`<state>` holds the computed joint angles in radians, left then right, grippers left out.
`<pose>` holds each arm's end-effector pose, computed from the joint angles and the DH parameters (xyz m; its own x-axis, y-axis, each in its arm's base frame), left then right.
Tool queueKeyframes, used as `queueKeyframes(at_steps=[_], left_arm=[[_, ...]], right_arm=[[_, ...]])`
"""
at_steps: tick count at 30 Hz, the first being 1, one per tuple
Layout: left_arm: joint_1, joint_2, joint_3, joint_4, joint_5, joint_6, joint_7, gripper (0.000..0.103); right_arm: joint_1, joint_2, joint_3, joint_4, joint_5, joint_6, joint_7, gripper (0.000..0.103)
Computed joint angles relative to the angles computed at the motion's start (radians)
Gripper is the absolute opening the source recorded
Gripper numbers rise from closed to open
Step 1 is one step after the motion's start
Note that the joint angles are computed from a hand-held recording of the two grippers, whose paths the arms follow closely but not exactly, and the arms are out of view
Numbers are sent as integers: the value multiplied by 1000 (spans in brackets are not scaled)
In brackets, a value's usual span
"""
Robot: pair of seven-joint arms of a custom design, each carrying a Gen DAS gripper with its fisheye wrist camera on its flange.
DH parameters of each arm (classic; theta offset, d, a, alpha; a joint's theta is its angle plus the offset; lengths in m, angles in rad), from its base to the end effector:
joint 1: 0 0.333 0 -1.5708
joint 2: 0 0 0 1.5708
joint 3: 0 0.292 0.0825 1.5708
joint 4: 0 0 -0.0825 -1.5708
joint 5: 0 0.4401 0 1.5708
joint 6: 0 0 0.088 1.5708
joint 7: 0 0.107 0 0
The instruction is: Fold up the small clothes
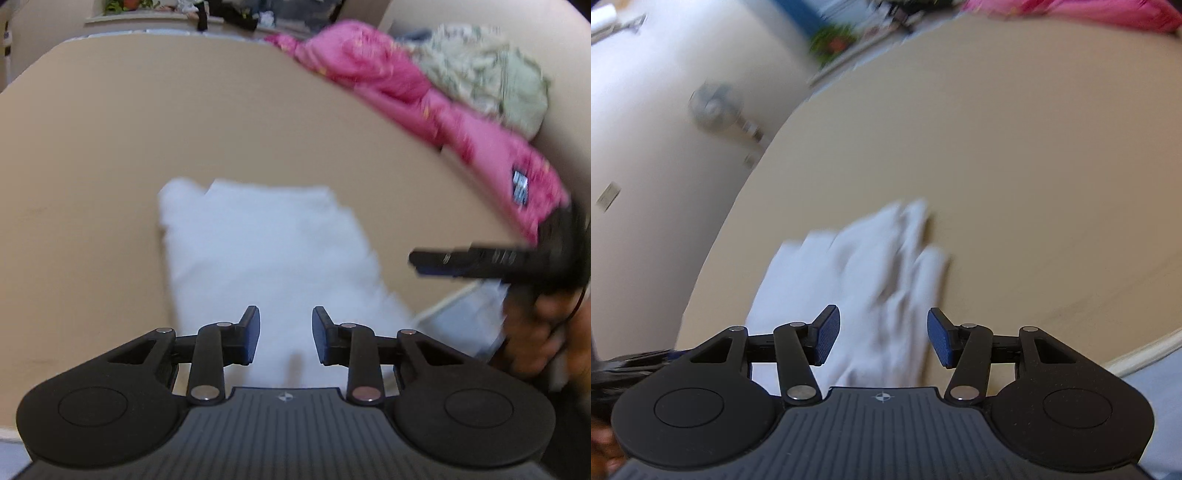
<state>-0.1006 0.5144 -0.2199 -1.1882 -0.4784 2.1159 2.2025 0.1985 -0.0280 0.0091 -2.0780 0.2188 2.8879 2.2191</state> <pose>0.7513 -0.2273 0.5224 -0.7094 -0.6585 0.2512 -0.6525 0.4788 -0.5874 0.6295 0.1197 0.4901 -0.3328 -0.7358 -0.5898 -0.6104 0.6448 -0.4600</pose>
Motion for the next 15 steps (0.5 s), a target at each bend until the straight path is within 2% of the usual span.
queueKeyframes(at_steps=[2,5,7,8,9,10,12,15], left_arm=[[15,-10,1,-26,1,7,53,34],[51,-14,-8,-54,-53,16,116,34],[68,-3,-10,-66,-85,11,135,34],[52,8,-3,-62,-71,17,102,34],[39,19,6,-58,-57,22,62,34],[36,30,9,-50,-55,20,31,34],[48,25,0,-61,-77,38,29,34],[63,25,-11,-57,-102,45,49,34]], right_arm=[[12,31,6,41,102,-60,-105,55],[9,66,27,88,96,-139,-123,55],[10,77,36,96,48,-142,-94,52],[15,76,39,91,-4,-134,-54,39],[18,78,39,93,-63,-135,-8,32],[22,77,37,90,-134,-136,60,19],[20,54,36,46,-169,-83,119,13],[11,-15,30,-44,-285,58,234,11]])
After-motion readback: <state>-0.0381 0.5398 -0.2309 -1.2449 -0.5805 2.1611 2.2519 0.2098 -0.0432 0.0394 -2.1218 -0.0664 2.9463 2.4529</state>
